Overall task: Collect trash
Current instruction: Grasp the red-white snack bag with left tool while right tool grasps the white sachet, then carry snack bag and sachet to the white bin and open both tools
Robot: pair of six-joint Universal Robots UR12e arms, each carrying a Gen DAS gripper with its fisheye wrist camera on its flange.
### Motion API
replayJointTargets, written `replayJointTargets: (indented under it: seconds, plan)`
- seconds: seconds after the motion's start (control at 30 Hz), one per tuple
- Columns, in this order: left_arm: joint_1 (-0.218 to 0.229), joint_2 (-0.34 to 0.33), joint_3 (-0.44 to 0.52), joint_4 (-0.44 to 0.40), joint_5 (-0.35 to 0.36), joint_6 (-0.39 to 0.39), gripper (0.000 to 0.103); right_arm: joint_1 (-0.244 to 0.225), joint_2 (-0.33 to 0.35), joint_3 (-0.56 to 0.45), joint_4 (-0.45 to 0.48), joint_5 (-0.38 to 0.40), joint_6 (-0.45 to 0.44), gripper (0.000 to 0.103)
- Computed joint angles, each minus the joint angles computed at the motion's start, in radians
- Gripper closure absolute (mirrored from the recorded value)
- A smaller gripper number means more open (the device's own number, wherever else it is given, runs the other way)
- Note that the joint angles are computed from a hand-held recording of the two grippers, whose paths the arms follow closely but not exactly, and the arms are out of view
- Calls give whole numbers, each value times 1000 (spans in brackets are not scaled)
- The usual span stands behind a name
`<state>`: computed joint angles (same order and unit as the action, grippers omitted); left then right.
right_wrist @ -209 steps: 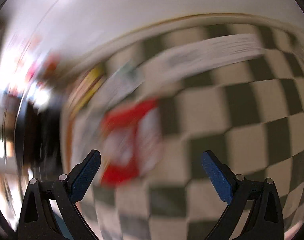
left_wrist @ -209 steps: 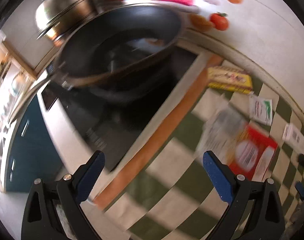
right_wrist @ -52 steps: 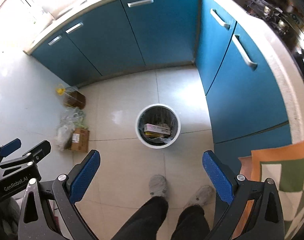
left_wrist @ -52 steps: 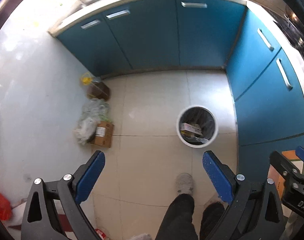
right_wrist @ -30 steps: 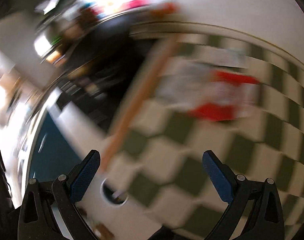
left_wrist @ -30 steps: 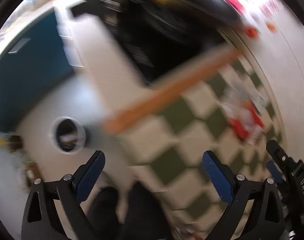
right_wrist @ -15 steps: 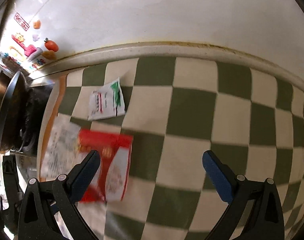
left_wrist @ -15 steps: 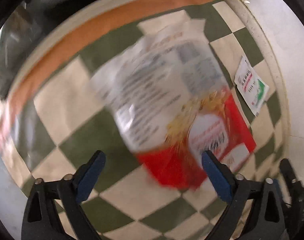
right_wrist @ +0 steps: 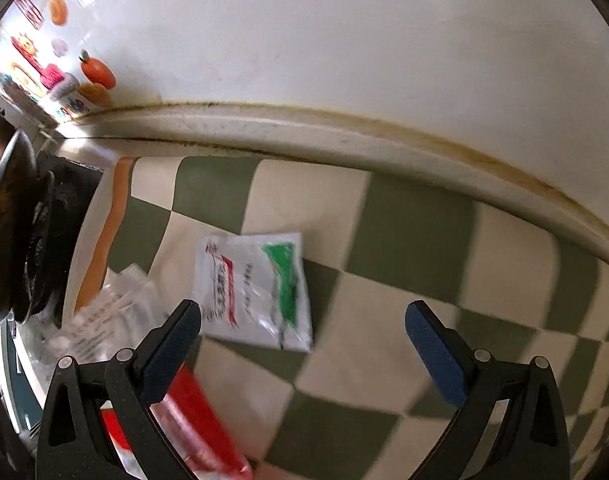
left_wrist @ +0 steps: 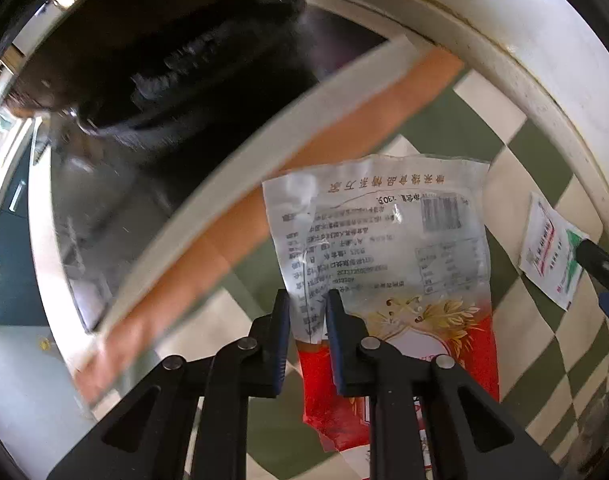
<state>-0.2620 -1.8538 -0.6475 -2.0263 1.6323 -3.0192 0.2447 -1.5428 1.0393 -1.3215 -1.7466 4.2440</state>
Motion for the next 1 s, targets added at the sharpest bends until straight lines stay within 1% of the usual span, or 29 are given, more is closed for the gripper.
replayJointTargets:
  seconds: [0.03,0.07,0.1,0.13,0.17,0.23,0.3,0.4,0.43,0.47,0.57,0.63,0.67,0.7,0.73,0.8,0.83,0.9,0.93,1.0]
  plan:
    - [-1,0,1,10,8,4,89,4,16,-12,16,-18,-17,15]
    - [-1,2,1,21,14,8,89,8,37,-33,51,-33,-30,37]
    - [6,-2,13,21,15,18,89,12,51,-46,77,-40,-29,50]
    - [5,-7,23,21,17,19,90,20,59,-51,84,-59,-20,64]
    - [3,-5,26,25,17,24,90,28,62,-54,81,-83,-15,74]
    - [-2,-7,32,41,20,30,91,39,61,-44,56,-95,-2,101]
    - [1,4,30,53,12,42,92,50,46,-26,12,-110,17,102]
    - [22,11,57,61,-18,61,92,72,27,-17,-35,-144,47,102]
    - [26,23,41,73,-26,64,93,80,23,-21,-42,-154,53,103]
    - [30,27,47,77,-39,63,93,89,19,-26,-47,-167,61,103]
    - [61,26,92,67,-87,86,94,115,20,-59,-55,-197,77,103]
    - [84,37,106,63,-117,105,94,146,24,-88,-54,-215,94,103]
    - [114,56,94,69,-137,131,94,159,29,-105,-51,-222,97,103]
    - [132,64,91,72,-148,144,94,171,38,-127,-44,-228,100,103]
    - [152,81,76,75,-158,156,94,194,49,-152,-39,-235,104,103]
    - [205,109,52,81,-174,186,94,221,71,-195,-32,-233,103,103]
    - [223,116,48,82,-177,194,94,245,90,-227,-26,-226,100,103]
    - [278,137,34,90,-180,220,94,269,111,-268,-25,-207,89,103]
    - [300,142,34,87,-181,228,94,292,138,-305,-27,-194,81,103]
    - [362,151,36,91,-184,241,94,323,179,-361,-41,-163,68,103]
